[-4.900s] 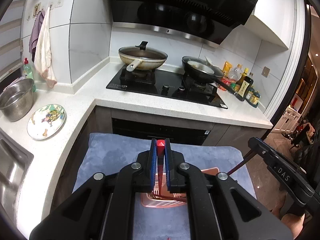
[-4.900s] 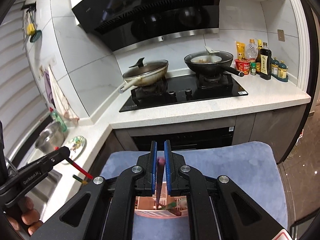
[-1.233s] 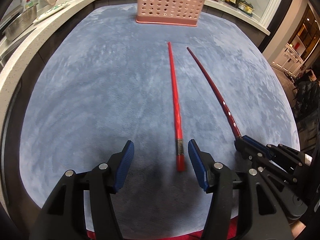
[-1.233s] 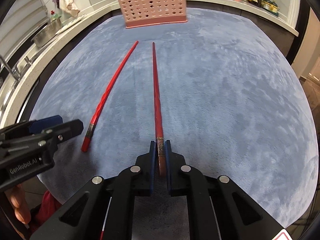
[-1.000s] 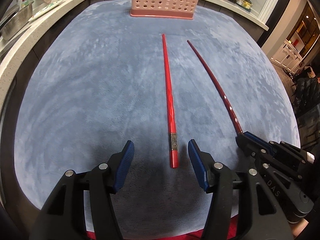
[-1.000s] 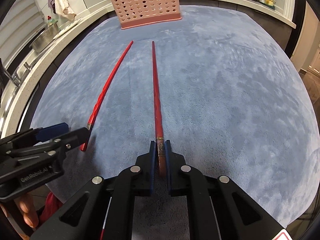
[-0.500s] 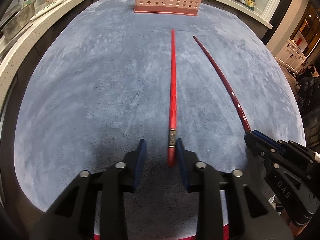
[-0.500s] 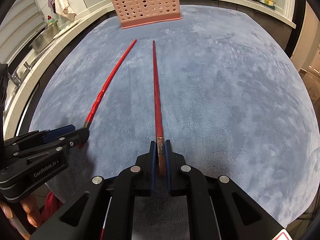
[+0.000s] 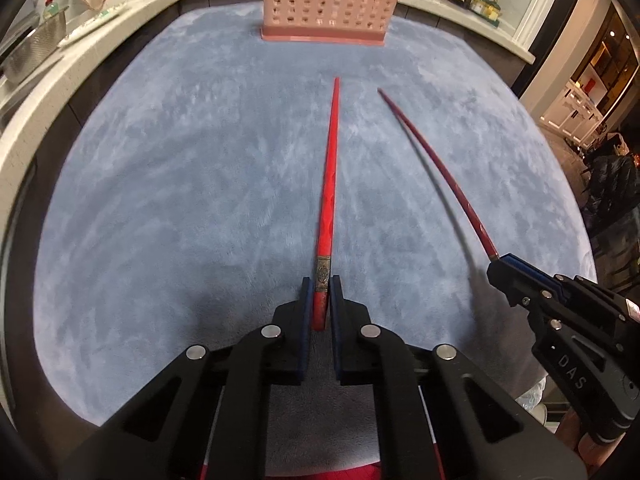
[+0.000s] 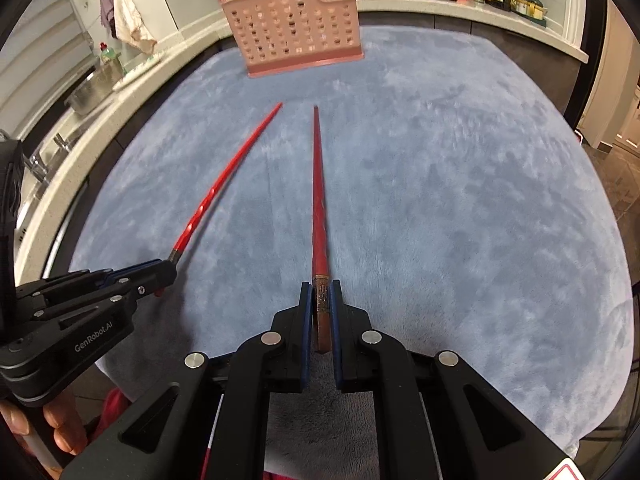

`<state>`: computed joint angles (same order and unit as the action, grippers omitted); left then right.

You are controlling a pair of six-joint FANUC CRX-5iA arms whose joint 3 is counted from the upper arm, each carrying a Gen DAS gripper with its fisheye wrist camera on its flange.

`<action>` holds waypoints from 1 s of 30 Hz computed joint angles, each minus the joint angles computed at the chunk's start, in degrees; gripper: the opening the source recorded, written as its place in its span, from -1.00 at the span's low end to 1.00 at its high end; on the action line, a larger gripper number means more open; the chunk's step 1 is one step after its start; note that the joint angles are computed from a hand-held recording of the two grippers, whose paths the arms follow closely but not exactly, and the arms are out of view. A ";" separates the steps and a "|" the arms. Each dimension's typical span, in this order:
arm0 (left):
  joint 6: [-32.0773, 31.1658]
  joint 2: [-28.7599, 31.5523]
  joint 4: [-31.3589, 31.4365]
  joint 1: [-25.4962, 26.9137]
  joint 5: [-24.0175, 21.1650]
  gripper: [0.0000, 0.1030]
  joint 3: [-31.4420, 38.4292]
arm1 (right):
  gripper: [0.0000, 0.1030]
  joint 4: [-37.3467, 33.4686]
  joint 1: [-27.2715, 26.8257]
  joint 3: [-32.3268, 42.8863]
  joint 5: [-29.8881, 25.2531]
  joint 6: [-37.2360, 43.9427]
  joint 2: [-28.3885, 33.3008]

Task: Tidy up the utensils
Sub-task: 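Grasp the dark red chopstick with the right tool while the left tool grasps the red chopstick, then lift both chopsticks, insert them into the pink holder, and open both tools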

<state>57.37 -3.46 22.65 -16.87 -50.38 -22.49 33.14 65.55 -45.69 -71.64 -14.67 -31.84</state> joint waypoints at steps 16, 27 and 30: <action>-3.17 -0.35 9.70 2.69 0.33 -0.86 8.10 | -0.86 11.71 -5.58 5.89 -2.23 4.43 -2.82; 0.02 6.30 9.93 1.59 0.81 -0.86 22.09 | -0.86 16.80 -19.56 11.97 7.74 14.17 0.10; 0.66 8.00 10.26 1.35 0.50 -0.86 25.58 | -0.86 17.88 -22.90 14.17 10.56 16.60 1.47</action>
